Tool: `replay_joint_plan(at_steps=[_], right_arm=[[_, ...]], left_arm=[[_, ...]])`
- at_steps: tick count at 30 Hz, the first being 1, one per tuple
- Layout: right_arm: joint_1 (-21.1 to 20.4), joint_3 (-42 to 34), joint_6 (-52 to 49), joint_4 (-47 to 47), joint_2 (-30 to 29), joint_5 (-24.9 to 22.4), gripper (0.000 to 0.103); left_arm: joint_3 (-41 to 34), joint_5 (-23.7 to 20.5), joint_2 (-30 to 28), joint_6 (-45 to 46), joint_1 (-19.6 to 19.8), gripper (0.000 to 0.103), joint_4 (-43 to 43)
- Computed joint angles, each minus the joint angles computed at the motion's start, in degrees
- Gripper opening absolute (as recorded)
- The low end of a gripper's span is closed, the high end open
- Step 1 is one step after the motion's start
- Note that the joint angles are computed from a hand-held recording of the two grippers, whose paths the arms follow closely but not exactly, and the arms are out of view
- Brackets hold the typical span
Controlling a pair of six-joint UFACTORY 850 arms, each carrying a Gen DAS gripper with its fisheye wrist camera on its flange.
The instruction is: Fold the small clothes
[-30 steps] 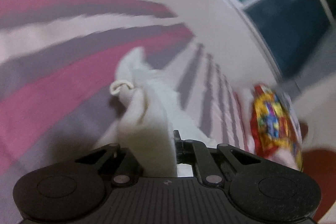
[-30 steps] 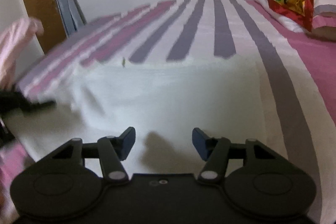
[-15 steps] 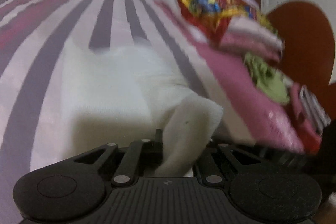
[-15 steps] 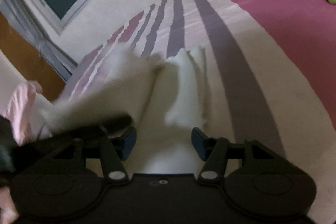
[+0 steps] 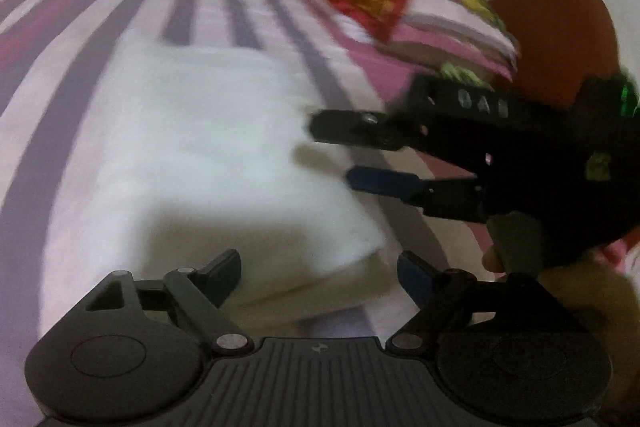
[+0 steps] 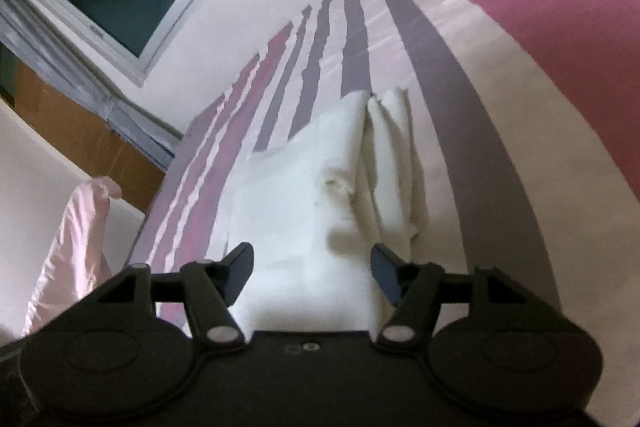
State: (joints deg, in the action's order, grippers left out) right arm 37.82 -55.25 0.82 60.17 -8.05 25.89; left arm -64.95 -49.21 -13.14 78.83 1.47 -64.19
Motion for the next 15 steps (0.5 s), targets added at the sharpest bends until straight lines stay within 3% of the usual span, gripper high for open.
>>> replay_joint_plan(at_steps=[6, 9, 13, 15], right_arm=[[-1.26, -4.47, -9.9, 7.96, -3.82, -1.72, 0.063], [-2.02, -6.63, -17.14, 12.22, -5.03, -0.68, 0.065], [-4.41, -9.74, -22.59, 15.03, -7.69, -4.41, 0.066], [-5.01, -10.4, -19.34, 10.94, -8.35, -5.88, 0.054]], left_arm=[[-4.9, -2.59, -3.26, -12.66, 6.06, 0.085, 1.65], [-5.78, -0.88, -4.16, -13.14, 8.26, 0.085, 0.7], [-7.17, 0.7, -6.31, -14.52, 9.24, 0.085, -0.05], [-7.66, 1.29, -7.06, -14.22, 9.49, 0.085, -0.67]])
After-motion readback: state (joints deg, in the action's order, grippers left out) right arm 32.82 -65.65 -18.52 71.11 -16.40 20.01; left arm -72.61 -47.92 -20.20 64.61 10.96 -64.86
